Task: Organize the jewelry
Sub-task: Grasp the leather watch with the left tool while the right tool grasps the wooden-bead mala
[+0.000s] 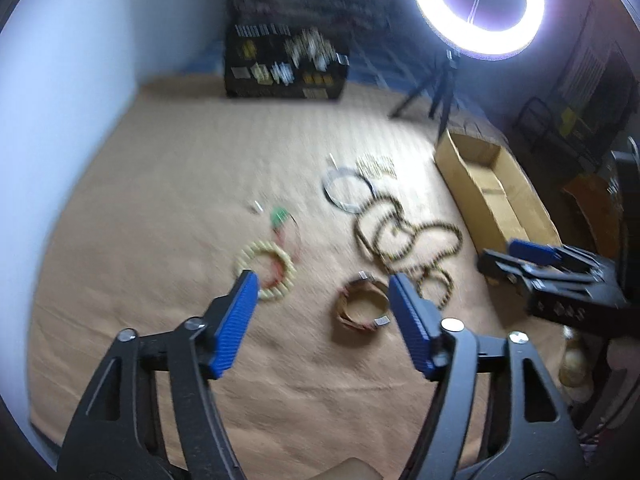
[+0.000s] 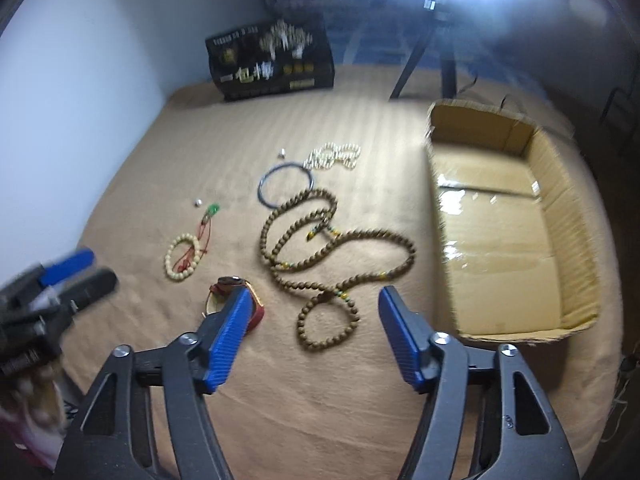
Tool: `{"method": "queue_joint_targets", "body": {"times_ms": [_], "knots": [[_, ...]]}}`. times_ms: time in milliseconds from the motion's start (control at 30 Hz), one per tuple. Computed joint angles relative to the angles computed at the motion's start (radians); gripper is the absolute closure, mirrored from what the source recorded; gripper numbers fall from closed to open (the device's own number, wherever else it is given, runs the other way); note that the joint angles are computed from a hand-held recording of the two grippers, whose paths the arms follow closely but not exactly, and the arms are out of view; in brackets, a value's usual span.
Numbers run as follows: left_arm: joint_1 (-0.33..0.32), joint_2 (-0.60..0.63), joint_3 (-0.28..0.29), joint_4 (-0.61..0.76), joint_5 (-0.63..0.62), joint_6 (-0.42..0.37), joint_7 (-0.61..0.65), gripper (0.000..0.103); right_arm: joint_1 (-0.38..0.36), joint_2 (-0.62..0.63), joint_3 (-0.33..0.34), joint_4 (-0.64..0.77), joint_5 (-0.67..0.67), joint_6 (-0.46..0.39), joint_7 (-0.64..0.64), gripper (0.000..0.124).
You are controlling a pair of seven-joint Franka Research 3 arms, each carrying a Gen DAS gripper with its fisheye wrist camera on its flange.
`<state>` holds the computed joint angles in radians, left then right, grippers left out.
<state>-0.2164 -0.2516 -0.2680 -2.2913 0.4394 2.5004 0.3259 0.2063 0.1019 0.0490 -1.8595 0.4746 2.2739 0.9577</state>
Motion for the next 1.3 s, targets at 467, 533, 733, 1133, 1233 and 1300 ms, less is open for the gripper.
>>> {"method": "queue_joint_targets", "body": {"times_ms": [467,533,733,1133,1233,1300], "knots": [[-0.02,0.15,0.036,0.051,-0.172,0.037,0.135,0.063,0.022,0.135,-0.007,0.12,-0.12,-0.148,0.27,0.072],[-0.019,0.157,0.04,0.05,-0.185,0.04,0.149,0.063,0.016,0.145,-0.006,0.13,-0.111,-0.161,0.298,0.072],[-0.015,0.175,0.044,0.048,-0.205,0.06,0.176,0.066,0.035,0.168,0.002,0.142,-0.146,-0.143,0.35,0.072],[-0.007,0.232,0.052,0.062,-0.289,0.076,0.221,0.073,0.049,0.247,0.0,0.211,-0.162,-0.106,0.549,0.063],[-0.004,0.249,0.054,0.069,-0.321,0.085,0.259,0.076,0.048,0.277,0.006,0.244,-0.148,-0.111,0.571,0.061],[-0.001,0.254,0.055,0.068,-0.337,0.094,0.271,0.08,0.049,0.305,0.009,0.277,-0.144,-0.128,0.592,0.055]]}}
